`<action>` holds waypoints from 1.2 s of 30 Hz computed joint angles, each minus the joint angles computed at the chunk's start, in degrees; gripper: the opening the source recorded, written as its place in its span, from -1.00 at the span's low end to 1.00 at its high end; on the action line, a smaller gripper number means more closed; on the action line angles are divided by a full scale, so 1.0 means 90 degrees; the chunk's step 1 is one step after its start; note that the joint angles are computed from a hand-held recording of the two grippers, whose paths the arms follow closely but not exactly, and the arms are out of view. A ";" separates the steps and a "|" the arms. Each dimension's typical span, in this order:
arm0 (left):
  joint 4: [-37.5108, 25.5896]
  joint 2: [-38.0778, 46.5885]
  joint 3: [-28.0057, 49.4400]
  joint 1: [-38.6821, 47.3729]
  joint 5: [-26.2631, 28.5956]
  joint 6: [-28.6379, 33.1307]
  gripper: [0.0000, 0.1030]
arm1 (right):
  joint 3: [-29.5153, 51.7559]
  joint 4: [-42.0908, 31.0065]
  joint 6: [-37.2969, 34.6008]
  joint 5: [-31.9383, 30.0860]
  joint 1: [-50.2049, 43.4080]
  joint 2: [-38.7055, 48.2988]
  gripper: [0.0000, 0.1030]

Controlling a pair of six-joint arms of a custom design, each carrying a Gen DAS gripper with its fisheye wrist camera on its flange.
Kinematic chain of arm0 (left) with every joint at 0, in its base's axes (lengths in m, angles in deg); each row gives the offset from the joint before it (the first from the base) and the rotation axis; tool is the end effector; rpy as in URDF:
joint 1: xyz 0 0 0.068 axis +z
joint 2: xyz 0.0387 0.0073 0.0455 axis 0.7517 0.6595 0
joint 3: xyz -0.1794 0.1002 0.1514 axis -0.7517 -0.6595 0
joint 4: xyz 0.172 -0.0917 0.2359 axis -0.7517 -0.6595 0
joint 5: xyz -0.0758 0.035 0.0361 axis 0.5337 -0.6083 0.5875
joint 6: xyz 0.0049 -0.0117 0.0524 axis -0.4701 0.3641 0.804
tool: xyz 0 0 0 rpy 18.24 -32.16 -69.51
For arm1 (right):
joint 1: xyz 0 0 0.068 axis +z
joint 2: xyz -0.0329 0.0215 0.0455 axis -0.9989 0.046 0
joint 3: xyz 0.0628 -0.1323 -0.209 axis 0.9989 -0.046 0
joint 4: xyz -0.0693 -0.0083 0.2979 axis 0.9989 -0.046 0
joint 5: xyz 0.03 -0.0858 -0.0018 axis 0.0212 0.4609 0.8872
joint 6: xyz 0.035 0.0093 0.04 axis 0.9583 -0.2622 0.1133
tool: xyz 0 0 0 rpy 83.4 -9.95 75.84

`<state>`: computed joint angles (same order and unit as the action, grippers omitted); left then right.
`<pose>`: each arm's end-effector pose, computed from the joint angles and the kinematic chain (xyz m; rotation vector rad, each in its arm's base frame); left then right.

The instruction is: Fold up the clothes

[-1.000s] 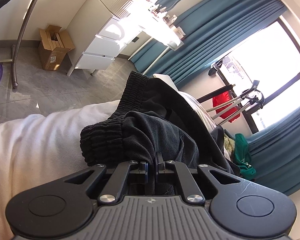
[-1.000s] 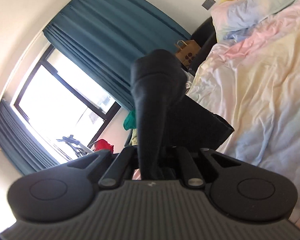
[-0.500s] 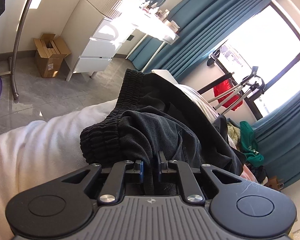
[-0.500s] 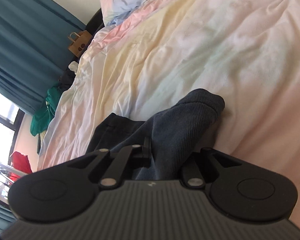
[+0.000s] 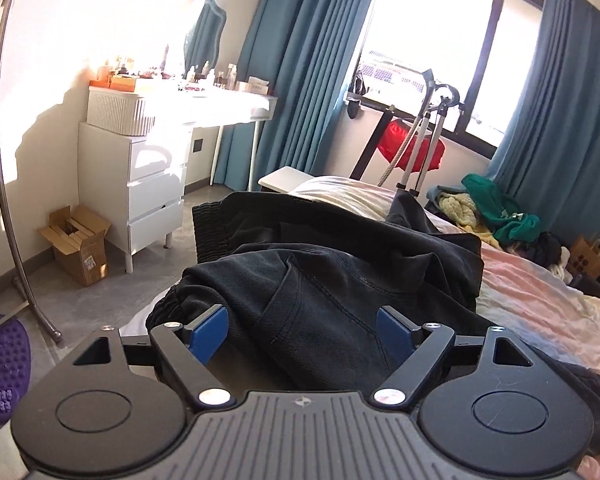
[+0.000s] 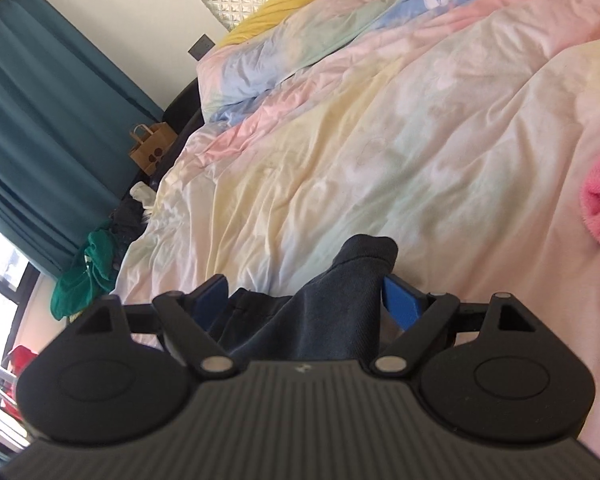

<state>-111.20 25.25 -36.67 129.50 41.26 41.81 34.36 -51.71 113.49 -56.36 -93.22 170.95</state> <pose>0.0693 0.2624 0.2114 -0.6592 1.9804 0.0858 0.4117 -0.0541 0.0688 1.3319 1.7005 0.1759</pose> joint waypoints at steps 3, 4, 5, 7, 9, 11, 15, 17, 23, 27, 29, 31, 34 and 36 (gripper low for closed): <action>-0.0126 -0.0770 -0.0411 -0.0264 0.0039 0.0068 0.62 | -0.0225 0.0055 -0.0247 0.0750 0.0162 -0.0304 0.67; -0.0145 -0.1016 -0.0539 -0.0401 0.0026 0.0034 0.62 | -0.0351 0.0187 -0.0404 0.0991 0.0244 -0.0445 0.67; -0.0148 -0.1190 -0.0632 -0.0564 0.0020 -0.0017 0.62 | -0.0473 0.0325 -0.0572 0.1229 0.0325 -0.0583 0.67; -0.0011 -0.1466 -0.0828 -0.1073 -0.0165 -0.0242 0.64 | -0.0791 0.0818 -0.1035 0.1416 0.0524 -0.0913 0.69; 0.0215 -0.1650 -0.1005 -0.1716 -0.0500 -0.0509 0.65 | -0.1123 0.1322 -0.1503 0.1061 0.0744 -0.1256 0.69; 0.0523 -0.1480 -0.1083 -0.2514 -0.0907 -0.0615 0.65 | -0.1329 0.1582 -0.1856 0.0510 0.0964 -0.1525 0.68; 0.1256 -0.0294 -0.0788 -0.4128 -0.2001 -0.1031 0.62 | -0.1137 0.1153 -0.2191 -0.0760 0.1404 -0.1620 0.67; 0.1685 0.0496 -0.0462 -0.4721 -0.2463 -0.1319 0.61 | -0.0859 0.0906 -0.2386 -0.1106 0.1665 -0.1427 0.66; 0.2822 0.3179 0.1147 -0.6159 -0.3778 -0.1201 0.59 | -0.0139 0.0368 -0.2580 -0.1291 0.2031 -0.0789 0.66; 0.2940 0.5085 0.2963 -0.6785 -0.4363 -0.0924 0.50 | 0.0145 0.0311 -0.2289 -0.1386 0.2060 -0.0396 0.66; 0.2750 0.5978 0.3993 -0.7030 -0.4638 -0.1096 0.49 | 0.0367 0.0269 -0.2218 -0.1466 0.2033 -0.0142 0.66; 0.2730 0.6763 0.4892 -0.7259 -0.4929 -0.1182 0.49 | 0.0607 0.0220 -0.2177 -0.1456 0.2027 0.0109 0.66; 0.2624 0.7889 0.6271 -0.7560 -0.5461 -0.1359 0.62 | 0.0932 0.0147 -0.2104 -0.1476 0.1984 0.0462 0.66; 0.2184 0.8727 0.7447 -0.7710 -0.5616 -0.1544 0.62 | 0.1132 0.0109 -0.2036 -0.1459 0.1960 0.0686 0.66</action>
